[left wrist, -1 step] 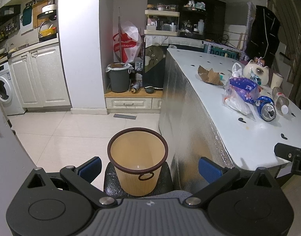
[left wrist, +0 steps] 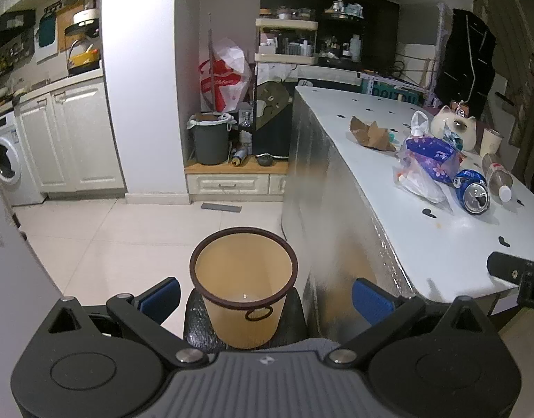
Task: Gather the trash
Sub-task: 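Reach the right tool to the crushed blue Pepsi cans and grasp them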
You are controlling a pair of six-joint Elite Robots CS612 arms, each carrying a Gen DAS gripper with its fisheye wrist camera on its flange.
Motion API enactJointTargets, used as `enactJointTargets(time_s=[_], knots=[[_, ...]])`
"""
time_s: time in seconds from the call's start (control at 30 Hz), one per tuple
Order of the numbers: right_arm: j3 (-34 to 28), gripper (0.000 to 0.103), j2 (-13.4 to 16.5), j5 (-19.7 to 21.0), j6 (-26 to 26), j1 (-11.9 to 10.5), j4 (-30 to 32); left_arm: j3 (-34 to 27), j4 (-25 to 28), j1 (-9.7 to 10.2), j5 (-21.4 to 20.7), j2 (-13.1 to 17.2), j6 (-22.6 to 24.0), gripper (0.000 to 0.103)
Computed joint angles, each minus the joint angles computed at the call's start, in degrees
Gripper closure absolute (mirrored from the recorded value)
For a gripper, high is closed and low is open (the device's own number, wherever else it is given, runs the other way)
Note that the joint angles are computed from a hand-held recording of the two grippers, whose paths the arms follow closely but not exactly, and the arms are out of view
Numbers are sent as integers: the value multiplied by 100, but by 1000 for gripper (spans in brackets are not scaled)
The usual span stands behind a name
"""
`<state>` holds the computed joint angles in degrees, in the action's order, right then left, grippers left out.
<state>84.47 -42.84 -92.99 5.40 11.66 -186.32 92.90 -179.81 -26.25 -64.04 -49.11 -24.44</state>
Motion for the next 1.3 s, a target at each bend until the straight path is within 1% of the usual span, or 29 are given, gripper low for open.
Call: enactJointTargets(time_s=[0.07,0.17,0.4,0.8,0.87,0.97,1.07,1.13,1.3], knots=[[-48,0,59,-24,71,-22,-51,-108,9,-5,3,69,131,0],[-128,0,131,-99,154,-57,-34,-341,28,3,-96,286,332,0],[-341,0,297,-216,515,-247,236,-1024,301,-41,-383,694,814,0],[-906,0,696,-384,1138,-633,597,-2480,1048,-103,-853,1455,1309,0],[-995,0,764,-398,1219,-688,552,-2719,1230,-107,-876,1569,1350,0],[-1162,0,912,-453,1196,-750,313,-3056,1618,-95,-975,1715,1341,0],[-1438,0,1090,-379,1131,-807,250,-3335,1782,-49,-1212,1854,1306,0],[-1706,0,1233,-291,1170,-842,349,-3516,1873,-33,-1264,1937,1328,0],[-2396,0,1569,300,1562,-939,726,-3778,1924,-26,-1342,2074,1504,0]])
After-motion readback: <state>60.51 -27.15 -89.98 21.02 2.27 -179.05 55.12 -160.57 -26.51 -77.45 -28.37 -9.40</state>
